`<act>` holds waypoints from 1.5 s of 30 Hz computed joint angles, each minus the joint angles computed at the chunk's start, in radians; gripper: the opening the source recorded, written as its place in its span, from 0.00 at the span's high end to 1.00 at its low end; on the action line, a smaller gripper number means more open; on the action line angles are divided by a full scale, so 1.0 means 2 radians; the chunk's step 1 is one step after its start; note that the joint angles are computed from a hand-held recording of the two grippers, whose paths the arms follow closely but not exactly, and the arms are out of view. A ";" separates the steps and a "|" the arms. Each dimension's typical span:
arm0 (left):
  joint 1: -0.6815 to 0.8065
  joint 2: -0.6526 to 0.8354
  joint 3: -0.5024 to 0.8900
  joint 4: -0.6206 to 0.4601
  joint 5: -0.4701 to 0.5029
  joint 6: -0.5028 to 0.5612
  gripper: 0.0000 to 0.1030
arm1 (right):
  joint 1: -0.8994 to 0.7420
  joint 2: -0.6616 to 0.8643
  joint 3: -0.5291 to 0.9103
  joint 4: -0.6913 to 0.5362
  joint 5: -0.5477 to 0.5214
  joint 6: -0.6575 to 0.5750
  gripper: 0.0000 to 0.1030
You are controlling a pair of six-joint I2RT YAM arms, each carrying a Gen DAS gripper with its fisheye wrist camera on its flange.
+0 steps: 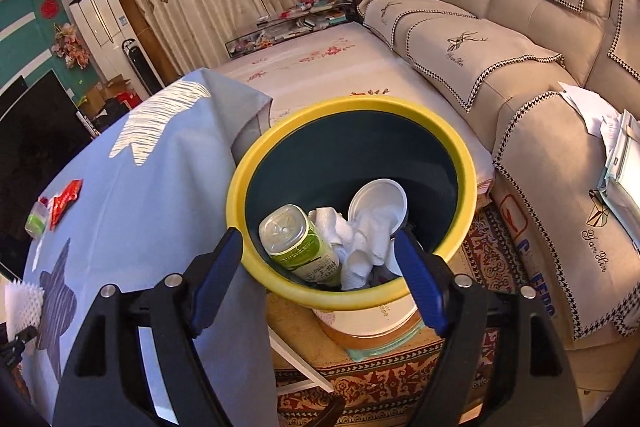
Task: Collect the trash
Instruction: 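Carry the foam net over the bin with the left gripper and open it, then move the right tool to the red snack bag and grasp it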
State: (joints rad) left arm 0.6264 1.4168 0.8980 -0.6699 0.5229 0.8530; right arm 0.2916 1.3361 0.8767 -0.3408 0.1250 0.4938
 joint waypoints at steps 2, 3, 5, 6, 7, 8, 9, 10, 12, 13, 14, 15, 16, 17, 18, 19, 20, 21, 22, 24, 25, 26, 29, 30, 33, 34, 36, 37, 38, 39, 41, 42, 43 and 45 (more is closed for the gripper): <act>-0.033 -0.021 -0.005 0.010 -0.015 -0.025 0.86 | -0.002 -0.019 -0.008 -0.002 0.001 0.000 0.28; -0.053 -0.028 -0.002 0.009 -0.020 -0.038 0.86 | -0.005 -0.026 -0.011 -0.002 0.000 -0.001 0.28; -0.096 -0.041 0.008 0.008 -0.030 -0.070 0.86 | -0.010 -0.045 -0.020 -0.003 -0.002 0.000 0.28; -0.122 -0.040 0.017 0.008 -0.037 -0.088 0.86 | -0.015 -0.054 -0.025 -0.004 -0.003 0.000 0.28; -0.154 -0.037 0.031 0.008 -0.045 -0.109 0.86 | -0.019 -0.061 -0.029 -0.005 -0.003 -0.001 0.28; -0.179 -0.033 0.041 0.009 -0.052 -0.128 0.86 | -0.025 -0.070 -0.033 -0.009 -0.002 -0.004 0.28; -0.208 -0.023 0.059 0.008 -0.058 -0.149 0.86 | -0.029 -0.077 -0.036 -0.012 0.002 -0.005 0.28; -0.239 -0.009 0.079 0.007 -0.062 -0.172 0.86 | -0.033 -0.082 -0.039 -0.014 0.003 -0.007 0.28; -0.295 0.023 0.120 0.005 -0.074 -0.217 0.86 | -0.042 -0.098 -0.050 -0.018 0.011 -0.009 0.28; -0.319 0.038 0.138 0.005 -0.078 -0.235 0.86 | -0.047 -0.105 -0.054 -0.021 0.014 -0.010 0.28; -0.351 0.058 0.161 0.009 -0.086 -0.257 0.85 | -0.053 -0.110 -0.057 -0.022 0.013 -0.011 0.28; -0.383 0.079 0.182 0.015 -0.098 -0.276 0.85 | -0.059 -0.117 -0.062 -0.024 0.013 -0.014 0.28; -0.414 0.103 0.205 0.021 -0.111 -0.292 0.85 | -0.065 -0.123 -0.068 -0.024 0.011 -0.015 0.28; -0.436 0.126 0.228 0.021 -0.118 -0.303 0.85 | -0.072 -0.129 -0.072 -0.026 0.008 -0.017 0.28; -0.460 0.156 0.258 0.019 -0.125 -0.316 0.85 | -0.082 -0.135 -0.076 -0.027 0.003 -0.020 0.28; -0.483 0.186 0.289 0.016 -0.137 -0.328 0.85 | -0.087 -0.137 -0.078 -0.028 0.000 -0.022 0.28; -0.502 0.210 0.314 0.015 -0.149 -0.337 0.85 | -0.096 -0.141 -0.081 -0.030 -0.003 -0.026 0.28; -0.521 0.235 0.339 0.015 -0.164 -0.343 0.85 | -0.101 -0.142 -0.081 -0.032 -0.005 -0.029 0.28; -0.541 0.263 0.368 0.015 -0.183 -0.350 0.85 | -0.108 -0.144 -0.083 -0.034 -0.007 -0.032 0.28; -0.568 0.312 0.423 0.009 -0.208 -0.362 0.85 | -0.120 -0.147 -0.086 -0.037 -0.012 -0.036 0.28; -0.576 0.343 0.461 -0.002 -0.213 -0.366 0.85 | -0.128 -0.150 -0.088 -0.039 -0.016 -0.038 0.28; -0.586 0.374 0.498 -0.013 -0.221 -0.373 0.85 | -0.136 -0.153 -0.090 -0.041 -0.019 -0.041 0.28; -0.605 0.433 0.566 -0.037 -0.232 -0.387 0.83 | -0.150 -0.163 -0.097 -0.047 -0.021 -0.043 0.27; -0.610 0.449 0.586 -0.045 -0.234 -0.392 0.83 | -0.155 -0.166 -0.100 -0.048 -0.023 -0.044 0.26; -0.615 0.481 0.621 -0.055 -0.240 -0.406 0.76 | -0.166 -0.173 -0.107 -0.050 -0.027 -0.045 0.25; -0.616 0.489 0.633 -0.058 -0.244 -0.410 0.66 | -0.167 -0.174 -0.108 -0.051 -0.027 -0.044 0.25; -0.612 0.489 0.626 -0.048 -0.250 -0.411 0.44 | -0.166 -0.172 -0.109 -0.052 -0.028 -0.042 0.25; -0.610 0.491 0.628 -0.046 -0.253 -0.414 0.28 | -0.162 -0.171 -0.107 -0.054 -0.026 -0.040 0.25; -0.607 0.484 0.616 -0.039 -0.251 -0.415 0.23 | -0.158 -0.169 -0.105 -0.054 -0.025 -0.038 0.25; -0.603 0.476 0.606 -0.034 -0.248 -0.416 0.23 | -0.154 -0.167 -0.103 -0.056 -0.023 -0.037 0.25; -0.594 0.461 0.589 -0.030 -0.238 -0.416 0.21 | -0.139 -0.164 -0.100 -0.058 -0.013 -0.032 0.25; -0.588 0.444 0.567 -0.020 -0.233 -0.417 0.20 | -0.131 -0.162 -0.098 -0.059 -0.007 -0.029 0.25; -0.582 0.422 0.539 -0.006 -0.228 -0.418 0.18 | -0.122 -0.159 -0.096 -0.060 -0.001 -0.027 0.24; -0.565 0.380 0.489 0.018 -0.212 -0.418 0.17 | -0.113 -0.156 -0.093 -0.061 0.003 -0.024 0.24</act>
